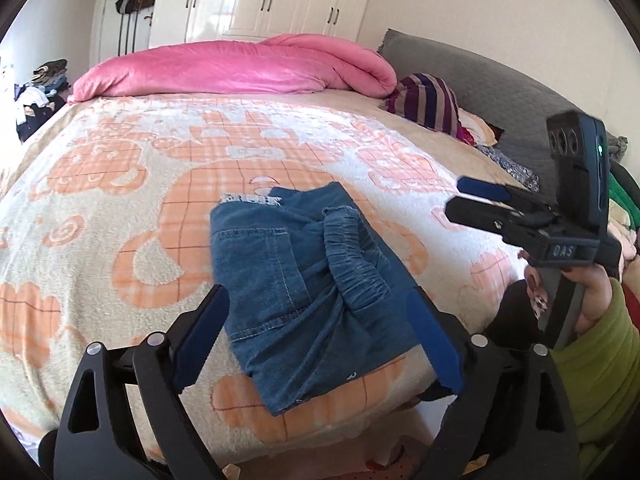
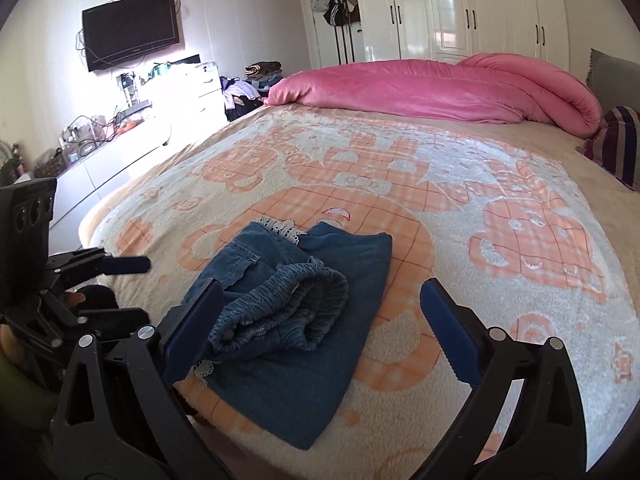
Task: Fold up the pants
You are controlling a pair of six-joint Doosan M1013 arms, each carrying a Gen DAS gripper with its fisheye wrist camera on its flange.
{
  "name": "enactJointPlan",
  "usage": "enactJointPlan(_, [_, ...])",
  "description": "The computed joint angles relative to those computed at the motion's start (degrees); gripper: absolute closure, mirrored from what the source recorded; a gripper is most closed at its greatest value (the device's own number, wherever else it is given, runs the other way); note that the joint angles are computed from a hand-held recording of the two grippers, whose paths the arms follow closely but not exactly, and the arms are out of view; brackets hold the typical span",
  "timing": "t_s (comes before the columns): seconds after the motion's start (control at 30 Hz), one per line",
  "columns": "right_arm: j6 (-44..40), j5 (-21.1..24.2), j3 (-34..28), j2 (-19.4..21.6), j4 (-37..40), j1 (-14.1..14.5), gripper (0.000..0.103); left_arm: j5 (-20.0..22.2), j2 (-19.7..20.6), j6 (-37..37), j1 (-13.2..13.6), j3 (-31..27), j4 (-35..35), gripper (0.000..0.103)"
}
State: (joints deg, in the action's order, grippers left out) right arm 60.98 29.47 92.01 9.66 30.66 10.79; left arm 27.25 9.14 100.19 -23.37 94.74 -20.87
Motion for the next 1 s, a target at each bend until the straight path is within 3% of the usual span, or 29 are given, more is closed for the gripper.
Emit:
enactJointPlan(0.27, [3.06,-0.12,0.98,-0.47,-1.54,-0.64,0.009,0.27,0.22,-3.16,0.22,-0.22,2.39,0.013])
enactJointPlan(0.47, [6.34,1.03,0.84,0.27,-3.63,-0.85,0.009,0.56,0.87,-5.93,0.51,-0.46,4.46,0.007])
enactJointPlan(0.8, [7.85,5.58,-0.70,2.63,-4.49,-0.83,0.009,2.05,3.18,-11.27,1.07,-2.00,8.51,0.007])
enactJointPlan(1.0, [8.38,8.10,-2.07,4.18,-3.37,-1.30,0.009,3.38,5.16,-10.81,1.57,-3.84,7.67,0.006])
